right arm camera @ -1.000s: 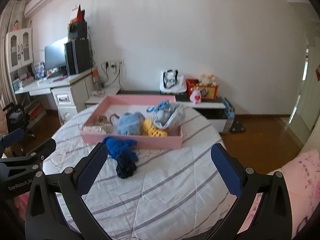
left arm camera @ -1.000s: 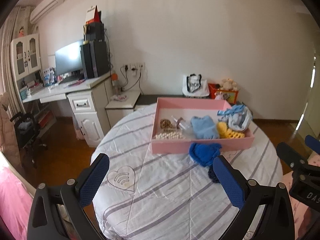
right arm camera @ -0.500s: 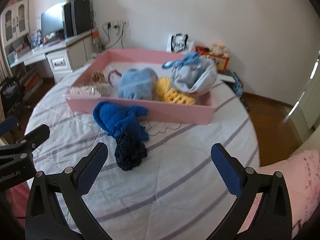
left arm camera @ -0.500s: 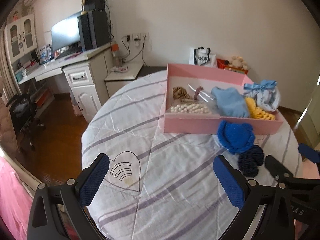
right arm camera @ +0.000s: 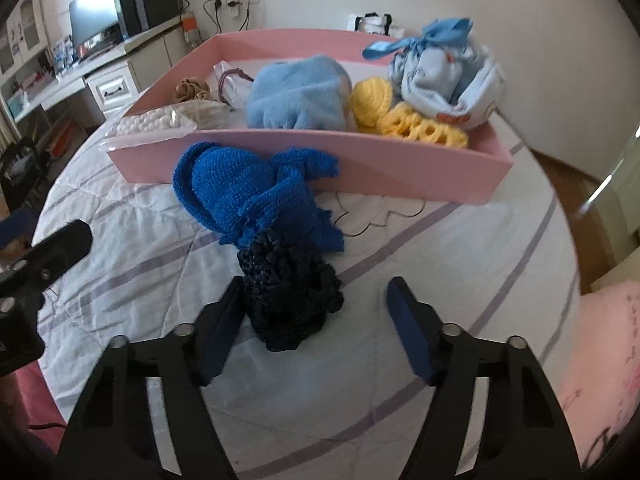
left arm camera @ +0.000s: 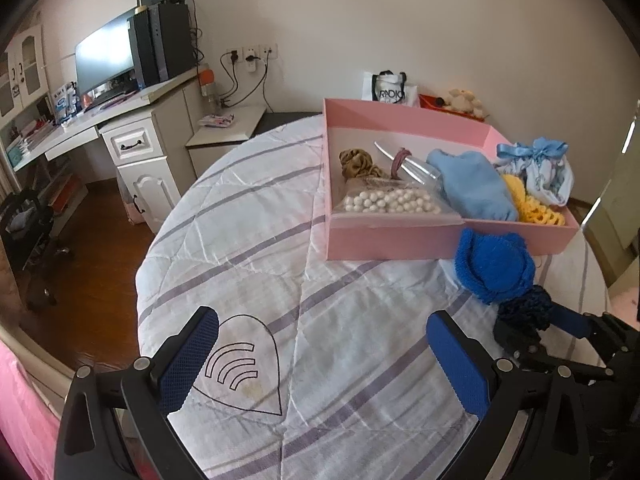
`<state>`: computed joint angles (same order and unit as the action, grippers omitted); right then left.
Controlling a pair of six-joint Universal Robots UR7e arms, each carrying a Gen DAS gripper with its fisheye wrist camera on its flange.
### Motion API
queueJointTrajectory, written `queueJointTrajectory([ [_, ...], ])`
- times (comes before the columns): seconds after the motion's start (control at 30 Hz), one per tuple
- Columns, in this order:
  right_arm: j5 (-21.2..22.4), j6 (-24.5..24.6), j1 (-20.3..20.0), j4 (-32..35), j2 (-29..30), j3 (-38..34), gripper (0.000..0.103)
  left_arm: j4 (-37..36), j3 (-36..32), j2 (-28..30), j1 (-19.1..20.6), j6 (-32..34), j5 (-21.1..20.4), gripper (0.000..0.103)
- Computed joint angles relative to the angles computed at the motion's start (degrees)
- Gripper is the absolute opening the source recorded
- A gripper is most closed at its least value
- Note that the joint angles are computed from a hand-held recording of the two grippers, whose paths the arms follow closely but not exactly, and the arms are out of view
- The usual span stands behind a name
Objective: Organize soft objects
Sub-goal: 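Reach the right gripper to the dark navy knit piece and grasp it, then grasp the blue knit hat with the left gripper while the right holds the navy knit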
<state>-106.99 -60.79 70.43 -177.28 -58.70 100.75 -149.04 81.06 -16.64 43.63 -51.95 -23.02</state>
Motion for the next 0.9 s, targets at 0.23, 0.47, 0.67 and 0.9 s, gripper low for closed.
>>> queueJointTrajectory([
  [0.23, 1.83, 2.24, -0.45, 1.90, -1.75, 0.57, 0.020, -5.55, 1.29, -0.05, 0.19, 3.44, -1.33, 0.103],
  [0.47, 3.38, 3.01, -1.35, 0.40, -3.54, 0.57, 0.015, -8.47, -0.47, 1.46, -0.41, 6.43, -3.24, 0.103],
  [0.67, 4.81, 4.77, -2.23, 0.07, -4.12, -1.17, 0.016, -8.04, -4.73, 3.68, -0.36, 8.43, -5.11, 0.103],
  [0.9, 6.52, 6.32, -2.97, 1.12, -3.90, -4.59, 0.016, -5.89, -12.33, 7.49, 0.24, 10.42, -7.55, 0.103],
])
